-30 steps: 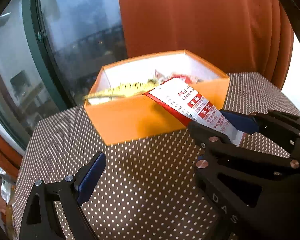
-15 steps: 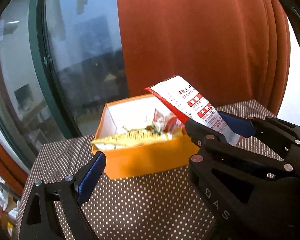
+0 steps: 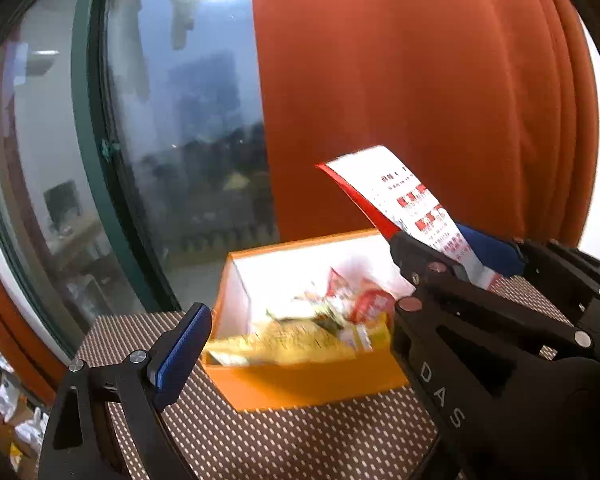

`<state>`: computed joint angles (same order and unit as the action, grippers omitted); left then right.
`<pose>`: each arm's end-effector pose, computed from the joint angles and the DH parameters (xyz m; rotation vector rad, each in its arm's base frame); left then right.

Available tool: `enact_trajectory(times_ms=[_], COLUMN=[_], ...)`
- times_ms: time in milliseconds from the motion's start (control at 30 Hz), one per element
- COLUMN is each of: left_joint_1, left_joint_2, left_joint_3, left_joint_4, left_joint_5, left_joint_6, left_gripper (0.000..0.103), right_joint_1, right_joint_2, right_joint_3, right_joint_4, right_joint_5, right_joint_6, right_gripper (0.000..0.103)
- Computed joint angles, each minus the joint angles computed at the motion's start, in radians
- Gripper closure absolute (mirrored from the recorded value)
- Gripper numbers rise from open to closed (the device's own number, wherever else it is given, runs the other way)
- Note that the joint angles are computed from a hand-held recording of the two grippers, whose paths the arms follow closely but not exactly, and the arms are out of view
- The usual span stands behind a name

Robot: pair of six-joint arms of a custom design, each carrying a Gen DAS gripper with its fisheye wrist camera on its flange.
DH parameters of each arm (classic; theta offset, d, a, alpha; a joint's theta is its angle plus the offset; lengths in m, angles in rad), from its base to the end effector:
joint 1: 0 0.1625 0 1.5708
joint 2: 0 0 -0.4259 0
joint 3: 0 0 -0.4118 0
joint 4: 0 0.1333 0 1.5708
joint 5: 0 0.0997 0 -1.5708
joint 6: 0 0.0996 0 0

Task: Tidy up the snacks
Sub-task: 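Lift the white-red packet with the right tool and carry it over the box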

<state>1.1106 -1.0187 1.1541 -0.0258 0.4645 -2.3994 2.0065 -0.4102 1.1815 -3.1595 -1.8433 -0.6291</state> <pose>-0.0961 -0.6944 0.3656 0.1701 1.7688 -1.2444 0.4443 -0.7021 0.0524 1.1842 -2.3135 1.0840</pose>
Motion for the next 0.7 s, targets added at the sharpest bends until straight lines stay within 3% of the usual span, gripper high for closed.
enact_trajectory(times_ms=[67, 233, 367, 533, 700], left_joint_1=[0.007, 0.046, 0.075, 0.109, 0.133], left_joint_2=[0.011, 0.094, 0.140, 0.236, 0.326], left_joint_3=[-0.019, -0.162, -0.223, -0.380, -0.523], left_joint_4=[-0.041, 0.093, 0.081, 0.231, 0.353], left_joint_5=[0.001, 0.036, 0.057, 0.094, 0.103], left_joint_6=[0.047, -0.022, -0.006, -0.105, -0.164], left_gripper=[0.009, 0.009, 0.009, 0.009, 0.009], right_joint_1=[-0.008, -0.016, -0.021, -0.032, -0.048], right_joint_2=[0.020, 0.091, 0.171, 0.282, 0.328], right_joint_3=[-0.035, -0.154, -0.292, -0.467, -0.541], right_joint_4=[0.028, 0.077, 0.146, 0.202, 0.260], right_joint_5=[0.015, -0.006, -0.032, -0.064, -0.084], right_joint_6=[0.019, 0.070, 0.094, 0.085, 0.094], right_gripper=[0.061, 0.061, 0.061, 0.061, 0.061])
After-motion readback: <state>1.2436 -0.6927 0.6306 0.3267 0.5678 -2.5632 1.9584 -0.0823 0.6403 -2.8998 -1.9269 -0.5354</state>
